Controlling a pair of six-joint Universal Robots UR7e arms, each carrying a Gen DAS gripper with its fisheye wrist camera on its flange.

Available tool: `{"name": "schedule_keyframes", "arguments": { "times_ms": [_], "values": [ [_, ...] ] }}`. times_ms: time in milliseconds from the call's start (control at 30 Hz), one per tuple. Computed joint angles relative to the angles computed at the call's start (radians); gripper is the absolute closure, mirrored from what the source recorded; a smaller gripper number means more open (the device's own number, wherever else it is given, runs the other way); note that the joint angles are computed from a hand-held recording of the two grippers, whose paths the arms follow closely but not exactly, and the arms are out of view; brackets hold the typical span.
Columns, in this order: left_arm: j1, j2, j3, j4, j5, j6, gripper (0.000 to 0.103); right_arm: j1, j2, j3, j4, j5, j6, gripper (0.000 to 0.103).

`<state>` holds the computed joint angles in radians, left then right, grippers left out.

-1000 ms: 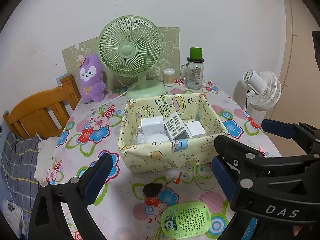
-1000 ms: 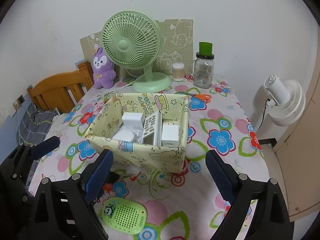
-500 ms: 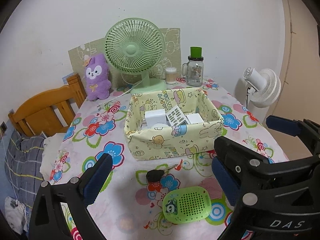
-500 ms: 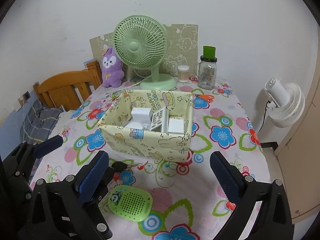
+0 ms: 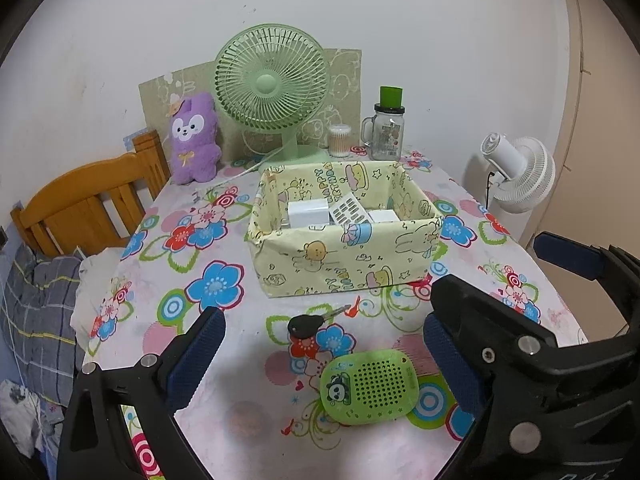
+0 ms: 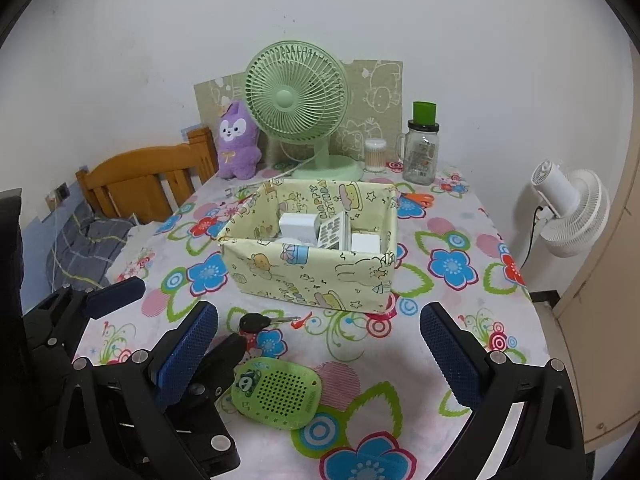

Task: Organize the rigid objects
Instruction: 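Withdraw both open grippers from the basket toward the key and speaker, then grasp the black car key with the left gripper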

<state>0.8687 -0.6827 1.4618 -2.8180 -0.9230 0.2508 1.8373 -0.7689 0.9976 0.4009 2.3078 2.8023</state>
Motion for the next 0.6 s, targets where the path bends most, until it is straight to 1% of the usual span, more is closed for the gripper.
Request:
{"name": "schedule_keyframes", "arguments": {
  "times_ms": [400,533,600],
  "values": [
    [0.017,-0.001,0.019,-0.007,0.002,0.021,0.002,0.002,0.001,0.049,-0.055,0.029,0.006,0.001],
    [0.030,0.003,0.017,-0.006,-0.006,0.023,0.002,0.002,0.005,0.062,-0.096,0.047,-0.024,0.001],
    [0.040,0.003,0.016,0.003,-0.028,0.026,0.002,0.003,0.007,0.074,-0.122,0.059,-0.049,0.001]
  ]
}}
